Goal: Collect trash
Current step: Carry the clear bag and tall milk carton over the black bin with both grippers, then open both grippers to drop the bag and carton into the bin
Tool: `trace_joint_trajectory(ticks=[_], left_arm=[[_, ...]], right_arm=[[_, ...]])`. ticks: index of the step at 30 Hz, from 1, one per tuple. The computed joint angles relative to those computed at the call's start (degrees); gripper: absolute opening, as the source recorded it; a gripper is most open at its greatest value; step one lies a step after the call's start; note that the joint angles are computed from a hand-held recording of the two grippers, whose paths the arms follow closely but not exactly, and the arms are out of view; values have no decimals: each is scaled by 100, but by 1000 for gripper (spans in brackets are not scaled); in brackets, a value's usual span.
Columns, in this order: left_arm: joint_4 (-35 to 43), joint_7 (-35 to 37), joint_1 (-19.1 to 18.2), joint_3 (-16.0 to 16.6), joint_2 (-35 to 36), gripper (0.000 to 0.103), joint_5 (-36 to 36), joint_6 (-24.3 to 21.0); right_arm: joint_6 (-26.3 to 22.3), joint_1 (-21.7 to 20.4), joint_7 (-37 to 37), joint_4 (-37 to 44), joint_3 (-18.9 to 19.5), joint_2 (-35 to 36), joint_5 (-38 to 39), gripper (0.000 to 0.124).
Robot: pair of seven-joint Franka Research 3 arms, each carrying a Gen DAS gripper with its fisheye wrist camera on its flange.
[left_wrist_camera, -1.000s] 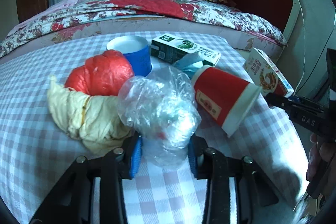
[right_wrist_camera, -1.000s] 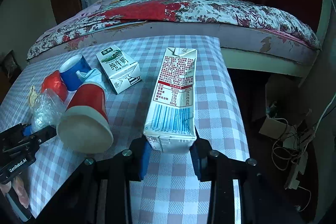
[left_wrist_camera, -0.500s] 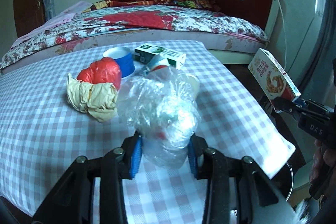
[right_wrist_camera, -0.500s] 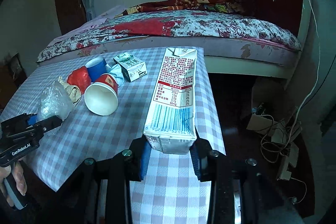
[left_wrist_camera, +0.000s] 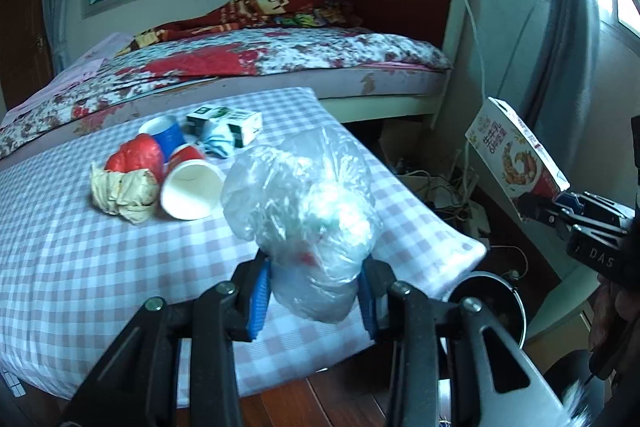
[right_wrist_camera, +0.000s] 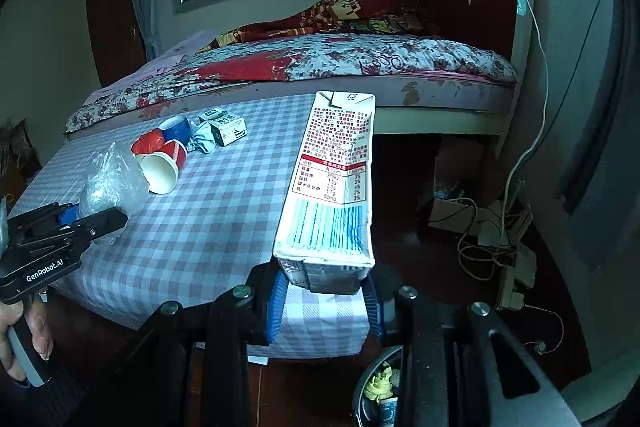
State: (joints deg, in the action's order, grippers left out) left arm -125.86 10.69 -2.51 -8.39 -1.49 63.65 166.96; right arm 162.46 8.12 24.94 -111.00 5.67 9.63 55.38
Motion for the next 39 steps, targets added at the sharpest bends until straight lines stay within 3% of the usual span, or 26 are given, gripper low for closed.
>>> trace_joint_trajectory(ticks=[11, 16, 26, 30, 35, 39], left_arm=[[377, 303, -414, -123, 361, 38, -145, 131], [618, 832, -657, -111, 689, 38, -538, 280], [1220, 2652, -1136, -256, 1568, 38, -2099, 481], [1510, 3538, -1146, -510, 1992, 38, -2878, 458], [1978, 4611, -1099, -842, 2564, 38, -3722, 155], [2392, 5205, -1167, -910, 2965, 38, -4204, -156]], right_arm=[[34, -206, -503, -600, -299, -448, 366, 35], [23, -298, -556, -752, -436, -505, 378, 35], [-39, -642, -585, -1022, -657, -440, 58, 35], [-126, -798, -683, -1111, -717, -382, -105, 35], [-318, -953, -633, -1063, -761, -85, -613, 36], [-458, -1099, -622, -935, -712, 187, -905, 36]])
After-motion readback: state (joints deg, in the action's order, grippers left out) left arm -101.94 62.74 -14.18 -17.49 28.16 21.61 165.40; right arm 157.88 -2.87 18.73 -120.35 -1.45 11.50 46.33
